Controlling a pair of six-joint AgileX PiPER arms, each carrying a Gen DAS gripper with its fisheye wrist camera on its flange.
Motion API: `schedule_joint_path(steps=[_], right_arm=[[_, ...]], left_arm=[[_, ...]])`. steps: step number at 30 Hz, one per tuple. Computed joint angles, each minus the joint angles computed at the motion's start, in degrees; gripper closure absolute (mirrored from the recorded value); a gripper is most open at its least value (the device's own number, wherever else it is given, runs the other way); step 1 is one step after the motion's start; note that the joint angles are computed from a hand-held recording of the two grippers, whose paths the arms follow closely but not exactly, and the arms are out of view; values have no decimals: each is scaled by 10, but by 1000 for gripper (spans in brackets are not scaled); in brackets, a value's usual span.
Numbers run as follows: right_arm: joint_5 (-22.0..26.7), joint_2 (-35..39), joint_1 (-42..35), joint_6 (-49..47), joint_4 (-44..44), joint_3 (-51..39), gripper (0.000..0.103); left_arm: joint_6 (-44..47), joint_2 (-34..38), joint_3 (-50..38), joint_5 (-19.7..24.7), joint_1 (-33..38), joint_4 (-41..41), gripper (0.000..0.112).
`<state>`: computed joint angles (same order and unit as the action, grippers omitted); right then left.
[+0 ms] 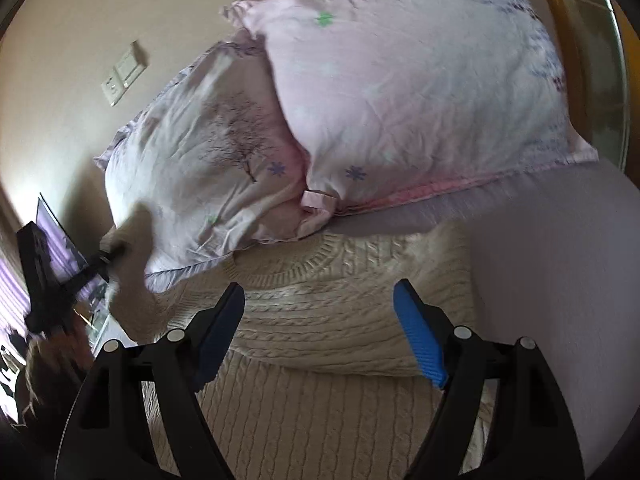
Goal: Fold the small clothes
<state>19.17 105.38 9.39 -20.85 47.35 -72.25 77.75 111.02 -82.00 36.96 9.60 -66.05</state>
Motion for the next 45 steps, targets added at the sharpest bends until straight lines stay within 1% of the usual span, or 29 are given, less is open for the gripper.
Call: schedule_joint_path(steps=[2,3,4,5,7,8,10,12,15,17,18,20,21,22,24,26,27,28,29,31,32,34,35,38,39,40,41,42,45], right_arm=[[8,5,-10,0,8,3,25],[18,7,-17,-11,23,4,25],[30,8,-26,-32,45,7,25],[43,10,-36,-54,66,9,30],[60,19,-44,-39,46,-2,47],[69,29,-46,-15,22,-12,50],[97,62,-51,39,-19,-50,58],[122,100,-55,82,-45,-87,62],[134,147,-49,171,-113,-131,62],[145,152,-50,190,-118,-133,62],[147,143,-52,178,-104,-120,62],[142,108,-51,146,-83,-82,54],[132,75,-50,132,-81,-45,44],[122,49,-50,122,-79,-15,38],[111,-14,-52,113,-91,55,37],[122,-61,-59,128,-118,98,37],[130,-92,-66,129,-124,130,37],[155,-125,-76,139,-141,160,37],[164,-139,-80,139,-144,172,37],[185,-194,-90,129,-140,232,38],[188,-233,-98,101,-117,272,38],[210,-282,-108,75,-93,305,38],[222,-302,-113,53,-72,323,38],[257,-341,-117,-25,0,366,48],[266,-349,-111,-48,18,376,55],[273,-350,-110,-64,33,383,67],[289,-343,-120,-97,62,392,76],[301,-330,-123,-121,88,396,87],[298,-318,-122,-152,122,393,90]], left_arm=[[-18,7,20,-16,-77,78,99],[-12,8,36,-23,-98,95,99],[4,2,57,-25,-98,89,99],[21,-6,72,-21,-85,72,97],[33,-20,88,-6,-45,54,85],[41,-32,103,0,-22,43,82],[67,-60,141,19,38,31,80],[69,-77,161,50,98,42,71],[63,-80,175,108,190,67,63],[57,-87,192,153,251,87,58],[58,-86,197,175,275,94,56],[67,-77,205,224,326,111,55],[72,-75,218,239,346,119,55],[75,-74,229,245,358,126,55],[79,-68,247,250,377,143,55],[83,-61,262,254,388,158,55],[89,-60,271,260,395,163,55],[103,-62,280,270,405,160,55],[107,-63,284,280,410,166,55],[122,-73,302,287,422,171,55],[127,-76,307,290,427,174,55],[130,-80,316,303,439,183,55],[129,-82,319,308,443,188,58],[124,-98,341,308,451,210,73],[120,-100,345,307,452,213,82],[113,-100,350,305,452,217,87],[108,-98,351,305,450,221,96],[109,-99,355,302,450,217,97],[107,-97,355,310,452,206,102]])
